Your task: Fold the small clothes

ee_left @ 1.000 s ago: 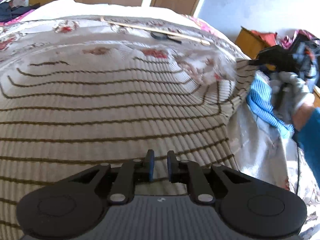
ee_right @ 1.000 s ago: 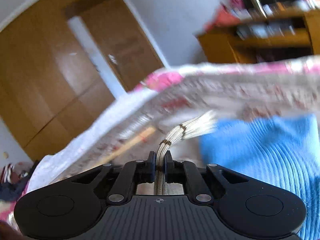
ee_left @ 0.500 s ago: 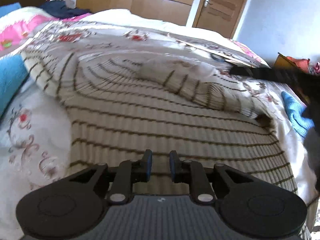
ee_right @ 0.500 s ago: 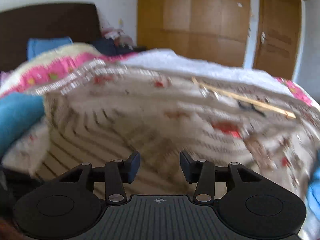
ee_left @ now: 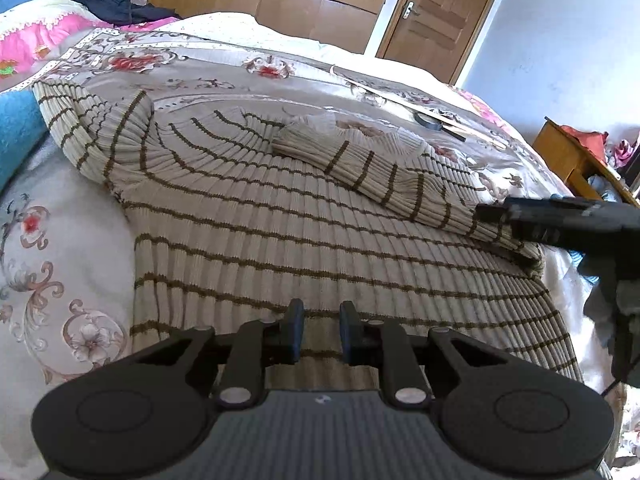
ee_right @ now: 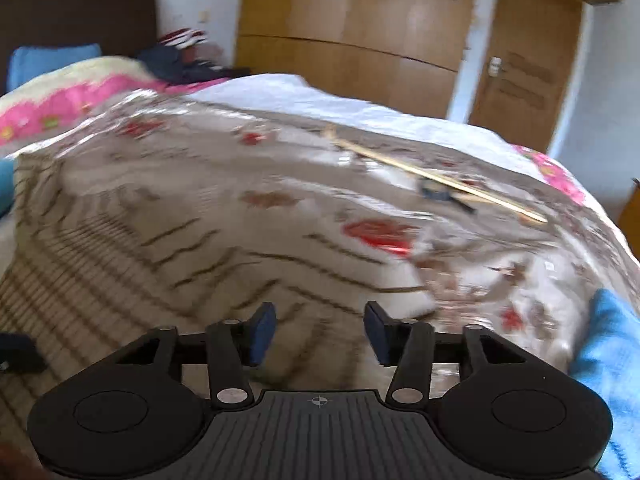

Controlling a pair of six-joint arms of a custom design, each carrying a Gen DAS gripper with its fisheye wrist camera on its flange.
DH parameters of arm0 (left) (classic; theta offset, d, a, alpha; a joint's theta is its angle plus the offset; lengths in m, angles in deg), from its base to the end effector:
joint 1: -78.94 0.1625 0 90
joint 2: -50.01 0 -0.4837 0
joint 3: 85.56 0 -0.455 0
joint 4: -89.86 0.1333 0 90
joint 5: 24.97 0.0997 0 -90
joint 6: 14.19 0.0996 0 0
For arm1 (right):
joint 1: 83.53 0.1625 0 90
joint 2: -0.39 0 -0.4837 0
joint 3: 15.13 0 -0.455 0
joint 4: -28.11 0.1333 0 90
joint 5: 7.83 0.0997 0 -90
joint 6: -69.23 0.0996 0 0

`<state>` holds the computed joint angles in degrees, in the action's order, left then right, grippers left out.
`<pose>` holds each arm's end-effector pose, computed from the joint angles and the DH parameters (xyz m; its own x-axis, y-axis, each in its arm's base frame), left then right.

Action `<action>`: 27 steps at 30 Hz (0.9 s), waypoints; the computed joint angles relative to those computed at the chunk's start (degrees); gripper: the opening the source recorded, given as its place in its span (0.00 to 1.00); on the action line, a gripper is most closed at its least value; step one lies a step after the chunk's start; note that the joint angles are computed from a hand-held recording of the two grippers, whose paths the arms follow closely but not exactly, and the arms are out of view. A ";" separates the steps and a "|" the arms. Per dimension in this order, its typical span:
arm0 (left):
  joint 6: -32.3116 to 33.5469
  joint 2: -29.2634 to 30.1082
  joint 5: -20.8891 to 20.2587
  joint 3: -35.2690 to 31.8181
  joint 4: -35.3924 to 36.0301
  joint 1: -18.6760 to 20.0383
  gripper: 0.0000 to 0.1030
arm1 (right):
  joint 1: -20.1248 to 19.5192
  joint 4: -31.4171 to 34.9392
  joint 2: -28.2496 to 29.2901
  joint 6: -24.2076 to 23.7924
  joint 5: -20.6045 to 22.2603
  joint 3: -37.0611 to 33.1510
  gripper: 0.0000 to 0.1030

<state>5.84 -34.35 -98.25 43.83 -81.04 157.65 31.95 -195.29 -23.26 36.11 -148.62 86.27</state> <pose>0.0598 -0.5277 0.3031 -0.8590 0.2930 -0.4197 0.4820 0.7390 -0.4707 0.3294 -0.5607 -0.0413 -0.5758 -0.0224 0.8173 -0.6655 0.5935 -0.4526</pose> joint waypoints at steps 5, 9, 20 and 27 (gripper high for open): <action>1.02 0.66 -0.74 -0.10 -0.64 0.16 0.32 | -3.18 10.91 -6.51 16.91 3.05 6.58 0.51; 1.26 0.72 -0.96 0.00 -0.94 0.17 0.34 | -2.54 16.38 -9.33 17.08 10.27 10.75 0.52; 1.36 0.69 -0.67 0.49 -2.03 -0.01 0.34 | 0.64 12.57 -4.60 3.38 6.13 6.90 0.49; 1.28 0.92 0.36 0.72 -5.26 0.05 0.34 | 0.42 16.83 2.98 -7.27 11.55 -5.23 0.49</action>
<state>7.12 -33.43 -97.89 44.55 -86.30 157.70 32.38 -178.46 -20.27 28.83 -137.07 81.05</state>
